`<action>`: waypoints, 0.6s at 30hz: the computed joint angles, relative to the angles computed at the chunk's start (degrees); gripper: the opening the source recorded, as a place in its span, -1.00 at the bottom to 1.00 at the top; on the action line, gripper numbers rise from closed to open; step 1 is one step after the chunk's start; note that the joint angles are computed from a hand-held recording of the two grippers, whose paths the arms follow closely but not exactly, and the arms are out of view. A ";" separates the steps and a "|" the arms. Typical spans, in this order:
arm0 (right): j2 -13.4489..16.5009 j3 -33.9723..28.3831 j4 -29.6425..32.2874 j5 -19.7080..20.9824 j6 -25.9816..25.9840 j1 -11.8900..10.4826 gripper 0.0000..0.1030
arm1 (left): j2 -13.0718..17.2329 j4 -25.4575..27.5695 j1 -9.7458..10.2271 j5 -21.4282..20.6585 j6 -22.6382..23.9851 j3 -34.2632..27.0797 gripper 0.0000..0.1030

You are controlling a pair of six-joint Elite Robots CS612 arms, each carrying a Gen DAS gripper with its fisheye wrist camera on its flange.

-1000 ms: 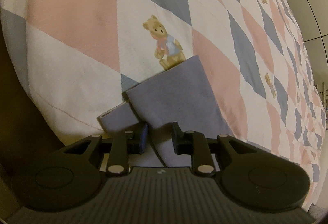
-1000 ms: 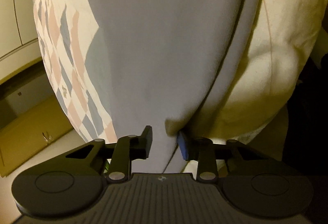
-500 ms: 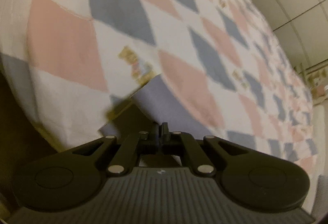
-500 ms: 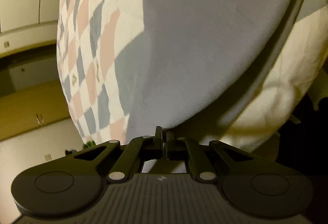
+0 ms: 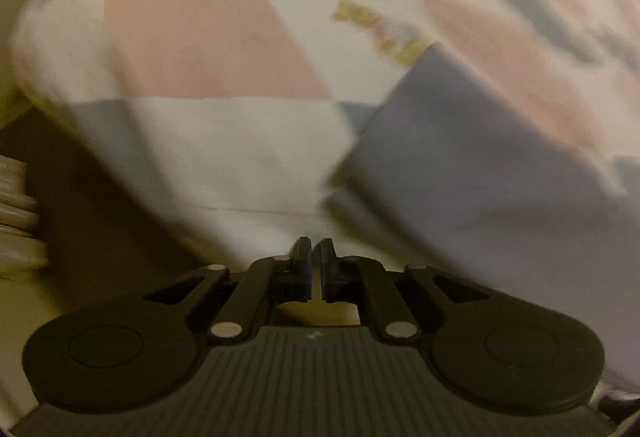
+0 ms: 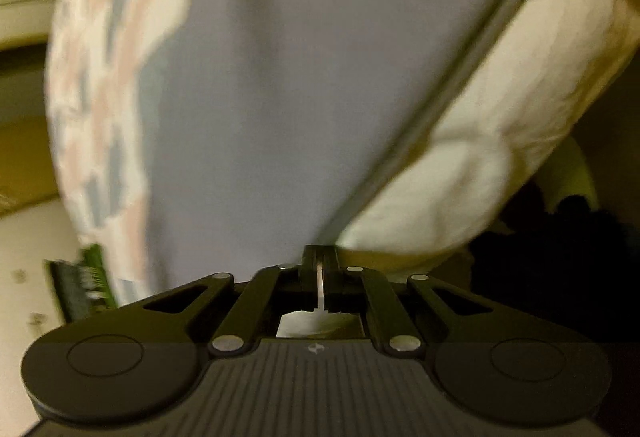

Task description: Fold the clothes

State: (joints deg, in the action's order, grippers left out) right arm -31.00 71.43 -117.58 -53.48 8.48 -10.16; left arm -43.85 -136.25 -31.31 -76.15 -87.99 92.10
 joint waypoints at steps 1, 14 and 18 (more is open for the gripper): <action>0.13 -0.68 1.58 -1.17 -0.99 0.10 -0.79 | -0.77 -0.19 -0.34 1.30 -0.65 0.37 -0.89; -1.33 3.30 -14.28 5.62 14.65 -4.97 -0.44 | 3.84 -16.57 -3.69 -1.37 31.25 -8.68 -0.88; -1.02 3.50 -16.18 5.92 17.05 -5.94 -0.45 | 6.16 -13.41 -5.10 -0.91 43.46 -12.85 -0.81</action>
State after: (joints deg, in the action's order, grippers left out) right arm -32.02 74.93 -133.76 -47.56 25.52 -16.10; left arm -37.68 -149.66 -36.41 -77.06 -44.54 79.25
